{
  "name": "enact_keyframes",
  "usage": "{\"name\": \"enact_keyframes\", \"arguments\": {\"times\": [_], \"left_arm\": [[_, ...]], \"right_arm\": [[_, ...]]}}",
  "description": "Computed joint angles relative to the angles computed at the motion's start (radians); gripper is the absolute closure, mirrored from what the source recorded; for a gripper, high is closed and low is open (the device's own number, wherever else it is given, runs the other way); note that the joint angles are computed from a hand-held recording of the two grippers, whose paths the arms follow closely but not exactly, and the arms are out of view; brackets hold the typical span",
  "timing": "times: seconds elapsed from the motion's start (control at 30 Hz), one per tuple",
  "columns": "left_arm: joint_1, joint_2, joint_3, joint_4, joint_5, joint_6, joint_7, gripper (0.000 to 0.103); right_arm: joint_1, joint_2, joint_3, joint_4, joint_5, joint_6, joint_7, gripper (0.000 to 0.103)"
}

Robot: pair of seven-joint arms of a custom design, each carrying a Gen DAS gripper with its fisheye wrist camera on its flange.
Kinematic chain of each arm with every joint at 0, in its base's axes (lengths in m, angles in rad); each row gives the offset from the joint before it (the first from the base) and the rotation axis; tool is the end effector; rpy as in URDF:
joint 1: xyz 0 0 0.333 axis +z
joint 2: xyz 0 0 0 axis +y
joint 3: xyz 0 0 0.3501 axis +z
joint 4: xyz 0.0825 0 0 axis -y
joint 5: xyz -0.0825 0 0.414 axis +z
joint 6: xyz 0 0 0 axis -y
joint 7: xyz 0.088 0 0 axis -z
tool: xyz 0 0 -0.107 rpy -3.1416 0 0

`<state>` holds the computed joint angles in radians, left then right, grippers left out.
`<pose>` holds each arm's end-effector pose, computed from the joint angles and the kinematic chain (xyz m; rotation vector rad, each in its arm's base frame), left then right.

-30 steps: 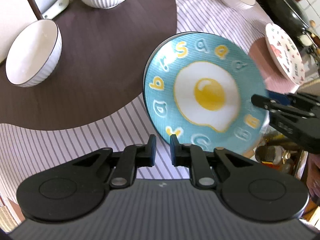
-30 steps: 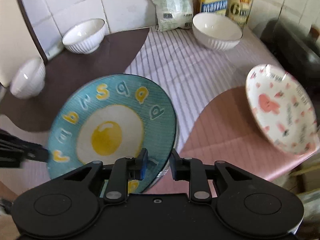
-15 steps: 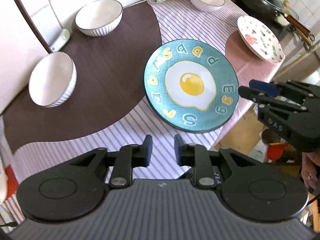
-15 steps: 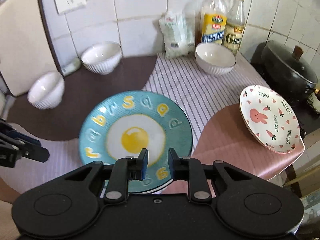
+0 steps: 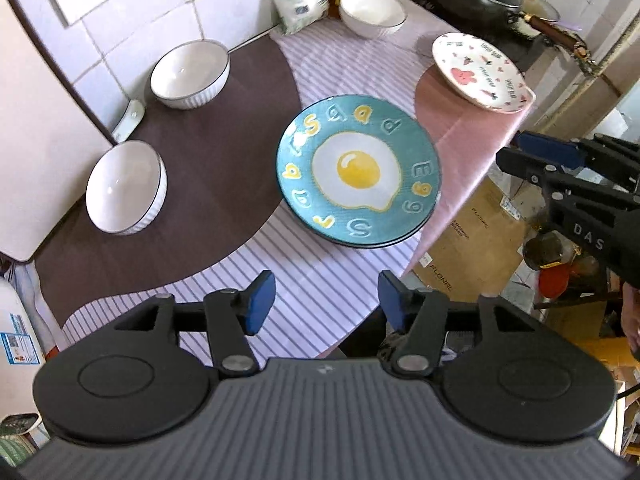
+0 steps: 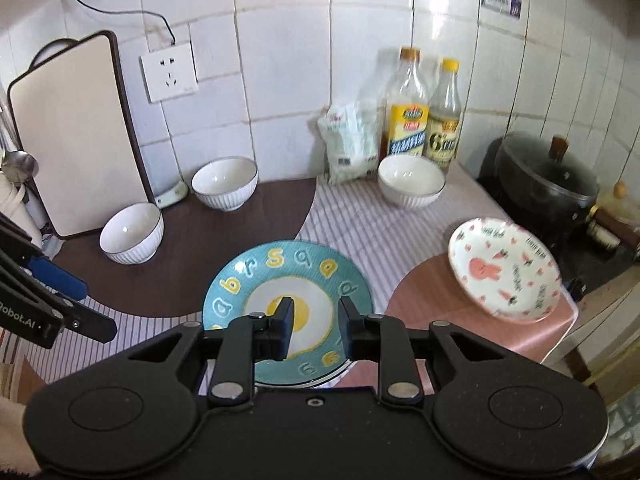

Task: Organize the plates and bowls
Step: 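Move both grippers to the pink rabbit plate and grip its rim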

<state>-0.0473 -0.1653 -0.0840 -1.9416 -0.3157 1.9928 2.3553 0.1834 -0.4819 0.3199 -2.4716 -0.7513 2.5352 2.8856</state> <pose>0.5479 -0.0948 0.6050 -1.1141 2.8164 -0.5393 0.3907 0.2387 0.5270 -1.4852 1.9752 -0.8656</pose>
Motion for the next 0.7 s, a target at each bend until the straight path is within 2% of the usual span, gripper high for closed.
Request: {"name": "enact_keyframes", "arguments": {"times": [0.13, 0.3, 0.47, 0.5, 0.57, 0.7], "left_arm": [[-0.016, -0.027, -0.01, -0.014, -0.006, 0.019, 0.016, 0.038], [-0.043, -0.034, -0.029, -0.012, 0.009, 0.034, -0.014, 0.036], [-0.08, -0.03, -0.063, -0.006, 0.043, 0.069, -0.08, 0.034], [-0.088, -0.028, -0.072, -0.003, 0.054, 0.078, -0.103, 0.034], [-0.106, -0.024, -0.079, -0.001, 0.049, 0.097, -0.123, 0.025], [-0.139, -0.004, -0.105, 0.013, 0.071, 0.136, -0.192, 0.024]], "right_arm": [[0.007, -0.049, 0.001, -0.003, 0.015, -0.069, -0.03, 0.059], [0.003, -0.122, -0.023, -0.044, 0.036, -0.082, -0.078, 0.047], [-0.025, -0.214, -0.07, -0.122, 0.058, -0.004, -0.166, 0.034], [-0.031, -0.23, -0.081, -0.136, 0.072, 0.011, -0.192, 0.033], [-0.048, -0.255, -0.1, -0.162, 0.095, 0.035, -0.248, 0.031], [-0.089, -0.294, -0.128, -0.204, 0.125, 0.077, -0.357, 0.03]]}}
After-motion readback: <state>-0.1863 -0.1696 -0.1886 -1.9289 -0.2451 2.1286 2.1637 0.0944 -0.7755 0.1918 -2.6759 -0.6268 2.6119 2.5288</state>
